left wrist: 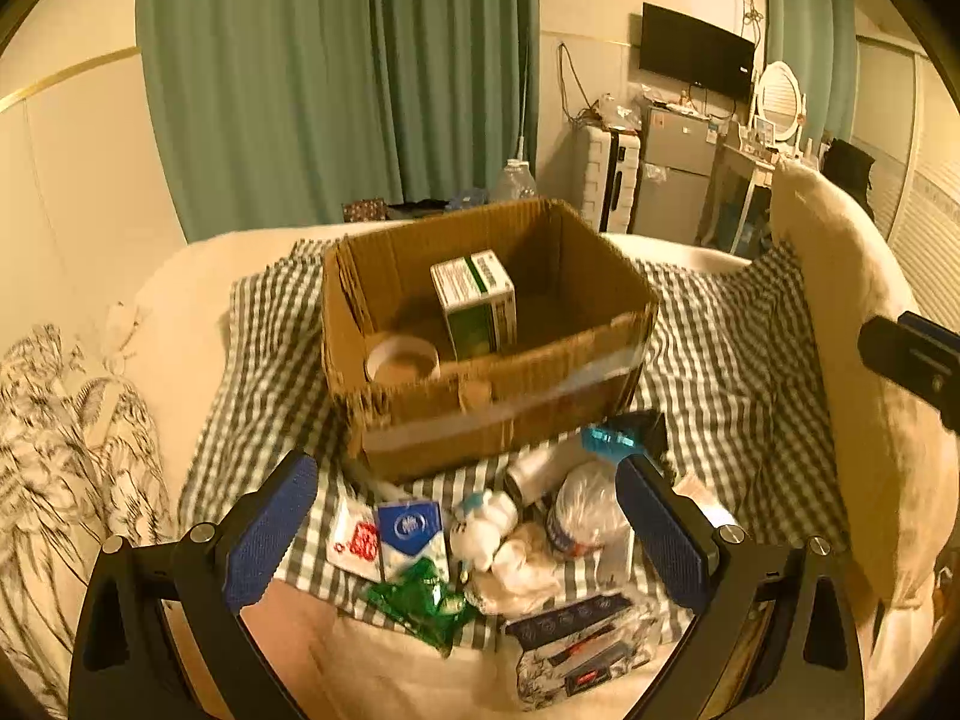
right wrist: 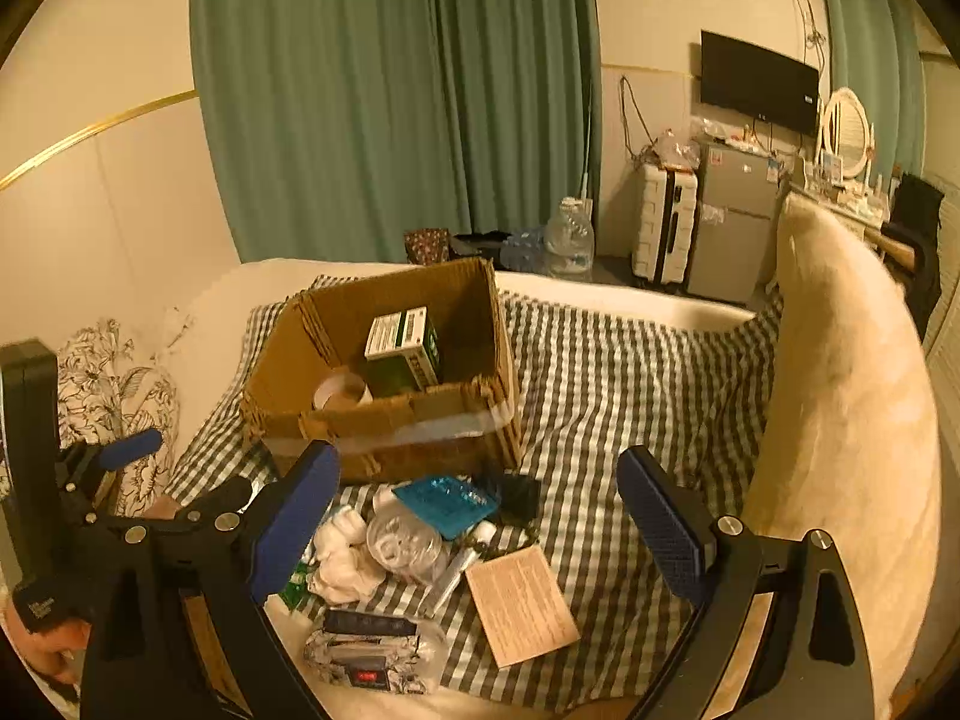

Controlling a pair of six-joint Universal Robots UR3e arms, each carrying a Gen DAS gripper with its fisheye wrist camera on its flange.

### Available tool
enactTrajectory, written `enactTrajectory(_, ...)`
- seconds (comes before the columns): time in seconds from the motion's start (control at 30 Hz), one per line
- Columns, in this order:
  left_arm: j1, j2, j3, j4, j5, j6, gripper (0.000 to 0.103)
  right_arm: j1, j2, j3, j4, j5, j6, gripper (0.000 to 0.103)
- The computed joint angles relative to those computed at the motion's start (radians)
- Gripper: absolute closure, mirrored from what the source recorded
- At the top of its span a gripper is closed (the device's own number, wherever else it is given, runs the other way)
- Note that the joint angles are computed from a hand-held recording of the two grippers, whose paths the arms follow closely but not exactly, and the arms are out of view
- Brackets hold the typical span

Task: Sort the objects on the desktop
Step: 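Move both tools back from the cardboard box to the clutter pile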

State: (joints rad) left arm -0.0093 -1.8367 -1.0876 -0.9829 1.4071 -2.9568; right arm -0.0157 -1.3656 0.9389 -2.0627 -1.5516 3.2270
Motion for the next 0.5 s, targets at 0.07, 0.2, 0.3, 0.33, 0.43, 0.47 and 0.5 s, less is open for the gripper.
enactTrajectory(0.07,0.009,0.021,-0.09,0.066,0.002,0.005,0.001,-0.009,-0.027,0.086,-0.046,0.014,0.012,0.009)
enactTrajectory(0.2,0.043,0.041,-0.274,0.199,-0.023,0.005,0.001,-0.011,-0.051,0.227,-0.127,0.027,0.026,0.009)
enactTrajectory(0.3,0.072,0.045,-0.393,0.294,-0.058,0.009,0.001,-0.012,-0.057,0.329,-0.192,0.049,0.031,0.009)
enactTrajectory(0.33,0.076,0.04,-0.412,0.305,-0.064,0.011,0.001,-0.009,-0.055,0.357,-0.211,0.048,0.032,0.009)
enactTrajectory(0.43,0.079,0.016,-0.449,0.335,-0.059,0.014,0.001,0.006,-0.031,0.409,-0.249,0.031,0.032,0.009)
enactTrajectory(0.47,0.078,0.011,-0.458,0.346,-0.052,0.011,0.001,0.011,-0.02,0.421,-0.259,0.026,0.03,0.009)
enactTrajectory(0.5,0.079,0.005,-0.473,0.362,-0.052,0.007,0.001,0.016,-0.008,0.434,-0.271,0.018,0.029,0.009)
